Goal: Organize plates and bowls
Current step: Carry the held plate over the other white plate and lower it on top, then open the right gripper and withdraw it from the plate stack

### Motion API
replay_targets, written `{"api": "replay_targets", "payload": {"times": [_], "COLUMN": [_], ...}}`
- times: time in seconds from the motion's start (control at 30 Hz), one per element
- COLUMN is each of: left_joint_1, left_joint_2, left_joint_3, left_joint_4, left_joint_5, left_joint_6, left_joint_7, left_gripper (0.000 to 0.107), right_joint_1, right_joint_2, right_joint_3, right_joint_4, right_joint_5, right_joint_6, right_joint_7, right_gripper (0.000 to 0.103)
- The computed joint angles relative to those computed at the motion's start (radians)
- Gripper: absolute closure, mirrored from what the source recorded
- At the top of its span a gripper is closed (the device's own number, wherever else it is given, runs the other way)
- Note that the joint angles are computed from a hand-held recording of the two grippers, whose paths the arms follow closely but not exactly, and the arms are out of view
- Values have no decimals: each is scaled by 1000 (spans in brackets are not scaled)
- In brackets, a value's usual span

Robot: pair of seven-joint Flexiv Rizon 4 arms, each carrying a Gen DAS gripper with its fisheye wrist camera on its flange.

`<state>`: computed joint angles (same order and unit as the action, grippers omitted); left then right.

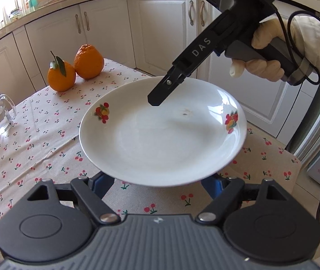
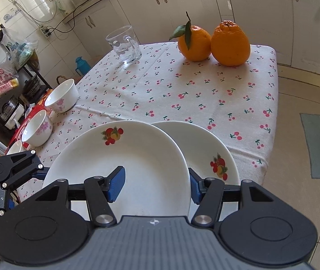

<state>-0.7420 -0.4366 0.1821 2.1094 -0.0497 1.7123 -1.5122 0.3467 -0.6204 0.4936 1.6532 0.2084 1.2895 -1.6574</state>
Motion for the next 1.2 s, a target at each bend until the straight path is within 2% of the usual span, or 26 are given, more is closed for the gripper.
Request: {"api": "replay_targets", "payload": {"times": [0.27,0.47,1.2], "left_joint_1": [70,147,249], "left_joint_2": [-9,-18,-28], "left_joint_3": [-63,-136,-254], "left_joint_4": [-15,-18,-2], "left_joint_5": [11,7,-22], "left_joint_6": [-2,5,36], "left_joint_7": [39,69,140], "left_gripper": [23,23,21], "right_joint_1": [14,20,30], "right_joint_2": [2,8,91], "right_joint_3": [-28,-46,-80], "right_joint_4": [14,32,152], "right_joint_5": [-13,-37,-99], "right_joint_6": [11,17,67], "right_joint_7": [33,69,185], "right_gripper": [39,39,36]}}
